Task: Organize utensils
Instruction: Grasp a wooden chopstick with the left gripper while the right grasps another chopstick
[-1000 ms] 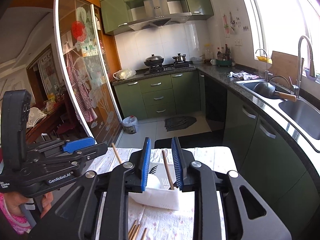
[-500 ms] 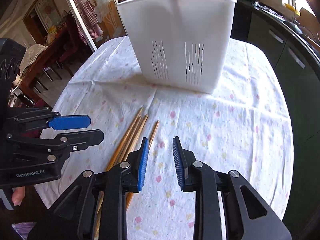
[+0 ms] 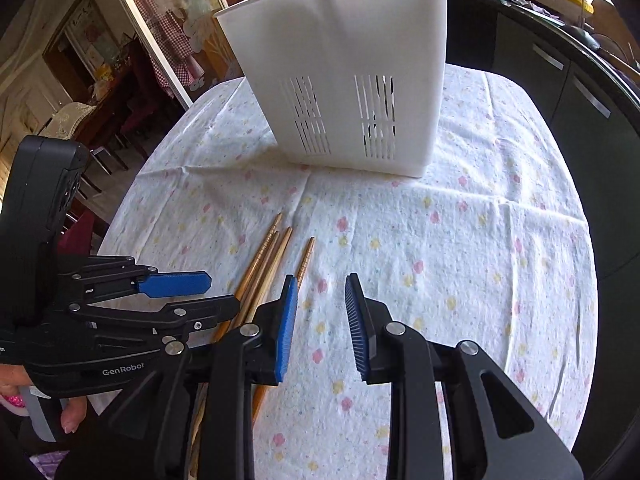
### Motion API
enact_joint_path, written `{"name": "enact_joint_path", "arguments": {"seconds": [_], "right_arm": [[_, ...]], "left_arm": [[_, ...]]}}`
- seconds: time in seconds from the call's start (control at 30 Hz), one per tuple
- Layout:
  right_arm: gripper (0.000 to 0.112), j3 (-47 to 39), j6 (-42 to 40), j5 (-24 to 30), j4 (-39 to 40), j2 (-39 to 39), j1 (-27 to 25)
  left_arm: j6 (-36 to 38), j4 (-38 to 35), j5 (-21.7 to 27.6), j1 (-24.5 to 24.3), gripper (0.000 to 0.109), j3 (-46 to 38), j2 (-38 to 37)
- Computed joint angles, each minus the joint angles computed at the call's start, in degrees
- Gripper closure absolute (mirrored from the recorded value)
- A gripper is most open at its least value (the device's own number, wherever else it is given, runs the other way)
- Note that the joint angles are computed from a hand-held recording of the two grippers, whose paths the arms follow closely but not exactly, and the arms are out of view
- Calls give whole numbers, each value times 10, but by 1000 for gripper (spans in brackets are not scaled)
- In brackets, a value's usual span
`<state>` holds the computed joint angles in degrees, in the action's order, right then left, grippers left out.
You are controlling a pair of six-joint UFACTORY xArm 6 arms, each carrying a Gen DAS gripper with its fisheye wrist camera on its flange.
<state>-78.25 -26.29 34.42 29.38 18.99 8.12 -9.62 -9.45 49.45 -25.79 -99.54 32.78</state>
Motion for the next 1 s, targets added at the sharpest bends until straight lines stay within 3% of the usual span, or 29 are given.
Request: {"name": "enact_joint_path", "arguments": {"seconds": [0.3, 0.47, 0.8, 1.0], "right_arm": [[87, -20, 13, 27, -26, 19, 7], [87, -22, 34, 12, -56, 31, 22], [87, -25, 57, 1, -97, 40, 33], [87, -16, 129, -27, -214, 43, 52]], "left_arm": [[-37, 71, 30, -10, 72, -56, 37], [-47, 102, 41, -15, 76, -77, 51], [-54, 106, 27, 15, 74, -7, 5], [-42, 89, 23, 39, 74, 13, -9]]}}
